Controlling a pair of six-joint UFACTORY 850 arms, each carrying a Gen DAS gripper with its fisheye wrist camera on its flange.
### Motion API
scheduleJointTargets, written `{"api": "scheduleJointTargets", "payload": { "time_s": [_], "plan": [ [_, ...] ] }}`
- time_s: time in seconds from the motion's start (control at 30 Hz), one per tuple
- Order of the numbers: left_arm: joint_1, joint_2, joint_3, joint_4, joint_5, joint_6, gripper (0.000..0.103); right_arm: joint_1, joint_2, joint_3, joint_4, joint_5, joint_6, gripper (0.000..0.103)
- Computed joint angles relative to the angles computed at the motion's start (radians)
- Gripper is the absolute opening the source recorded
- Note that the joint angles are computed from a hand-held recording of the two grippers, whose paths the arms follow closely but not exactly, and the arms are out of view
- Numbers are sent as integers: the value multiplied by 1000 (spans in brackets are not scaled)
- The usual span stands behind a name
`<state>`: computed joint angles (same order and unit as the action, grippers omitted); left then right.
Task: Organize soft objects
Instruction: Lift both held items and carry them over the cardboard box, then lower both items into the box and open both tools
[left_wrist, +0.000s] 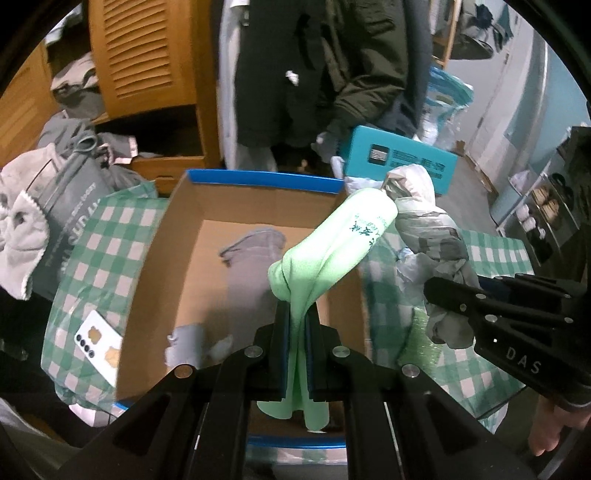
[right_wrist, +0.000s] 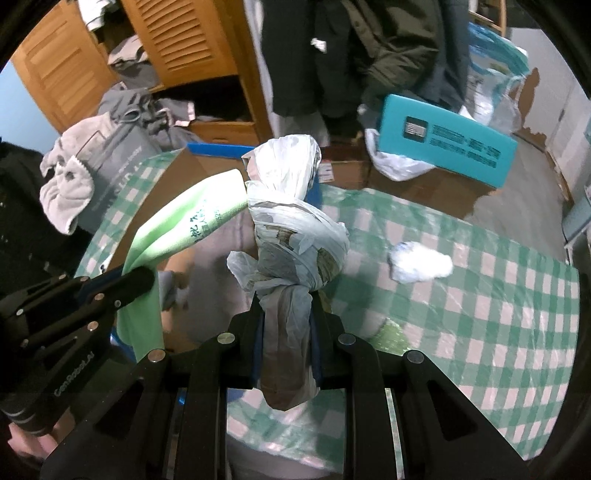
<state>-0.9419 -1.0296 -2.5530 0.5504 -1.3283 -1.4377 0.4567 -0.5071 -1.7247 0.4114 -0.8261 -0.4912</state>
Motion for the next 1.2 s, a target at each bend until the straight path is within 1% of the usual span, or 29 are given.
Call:
{"api": "scheduleJointTargets", "payload": {
  "time_s": [0.07,0.2,0.27,0.4,0.5,0.8,0.87,0.9,0.93,1.03,1.1,1.2],
  "plan": [
    [2,67,118,12,29,-40,7,16,-9,-12,-5,-5,5,19],
    [11,160,285,17,74,-104,7,46,-29,-37,-16,-16,15,19],
    [15,191,343,16,84,-126,7,61,-41,-48,-20,-23,20,19],
    [21,218,407,13,65,-146,7,86,-64,-70,-37,-37,34,19],
    [29,240,455,-12,88,-156,7,102,-81,-82,-50,-49,43,19],
    [37,228,453,-50,67,-143,8,119,-119,-108,-71,-87,56,19],
    [39,229,456,-57,68,-146,12,118,-124,-110,-70,-98,55,23],
    [40,232,460,-60,71,-150,19,118,-125,-110,-71,-101,55,23],
    [41,234,465,-61,73,-155,26,117,-124,-107,-74,-99,59,26],
    [37,224,447,-41,50,-163,35,109,-118,-101,-66,-94,56,34],
    [35,220,440,-33,48,-160,37,100,-113,-97,-59,-90,59,37],
    [32,206,412,-27,46,-146,38,84,-108,-95,-45,-88,61,43]
  ]
}}
